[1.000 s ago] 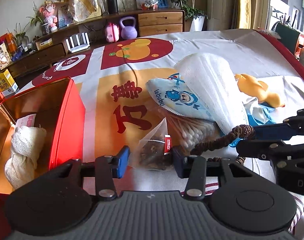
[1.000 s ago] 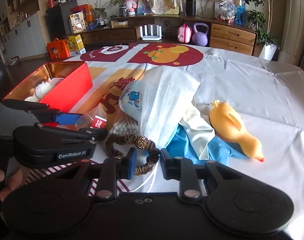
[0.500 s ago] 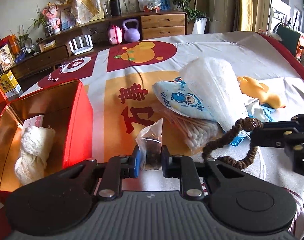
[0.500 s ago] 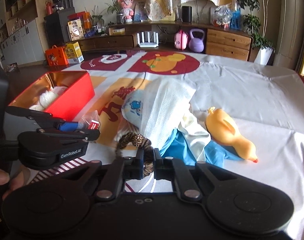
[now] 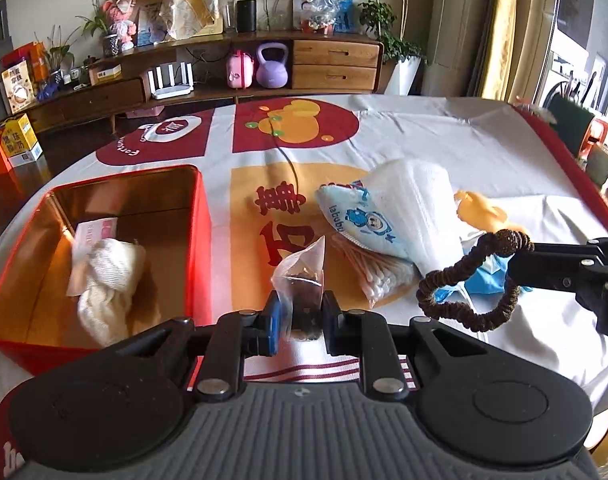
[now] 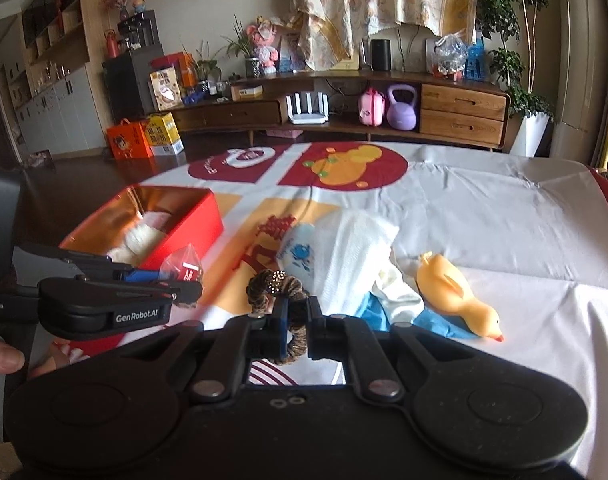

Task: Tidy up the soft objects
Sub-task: 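Carry the tea bag with the left tool while the right tool carries the hair tie over the tin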

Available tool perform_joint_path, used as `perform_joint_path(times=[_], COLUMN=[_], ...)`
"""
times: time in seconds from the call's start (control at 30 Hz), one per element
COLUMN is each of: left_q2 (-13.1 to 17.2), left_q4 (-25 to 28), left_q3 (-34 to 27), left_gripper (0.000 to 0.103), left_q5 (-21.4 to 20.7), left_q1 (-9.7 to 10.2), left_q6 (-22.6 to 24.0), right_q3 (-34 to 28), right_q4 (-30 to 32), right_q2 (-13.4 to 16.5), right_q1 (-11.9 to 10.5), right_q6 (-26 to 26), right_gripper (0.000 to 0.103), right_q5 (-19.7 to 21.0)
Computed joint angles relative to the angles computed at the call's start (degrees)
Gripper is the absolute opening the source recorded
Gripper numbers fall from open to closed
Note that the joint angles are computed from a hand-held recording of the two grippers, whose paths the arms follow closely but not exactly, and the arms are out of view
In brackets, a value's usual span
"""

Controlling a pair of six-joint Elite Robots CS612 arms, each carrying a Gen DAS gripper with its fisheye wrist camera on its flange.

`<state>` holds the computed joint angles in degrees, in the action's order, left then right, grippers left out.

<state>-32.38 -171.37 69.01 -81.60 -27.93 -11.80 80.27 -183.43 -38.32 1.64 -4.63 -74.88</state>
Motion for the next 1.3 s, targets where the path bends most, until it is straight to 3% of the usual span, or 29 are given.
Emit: perform_joint_path(times=[0.63,0.93,1.3], left_q2=[-5.8,-7.2,-7.3], left_q4=[-2.9,-4.6,-2.1], left_q3=[6.0,7.5,7.0], left_gripper=[0.020,0.020,0.020], left_q5=[-0.7,0.9,2.7], left_q1=[1.35,2.84,5.17], left_q6=[-0.8,-1.6,-1.8], right_q3=[-1.6,-6.3,-14.0], right_q4=[2.0,5.4,14.5], right_q2=[-2.2,-0.7,2.2], right_q1=[1.7,3.7,6.2], right_q6=[1.0,-1.3,-3.0], right_gripper=[0.008,0.008,0.008], right_q5=[4.3,4.5,4.2])
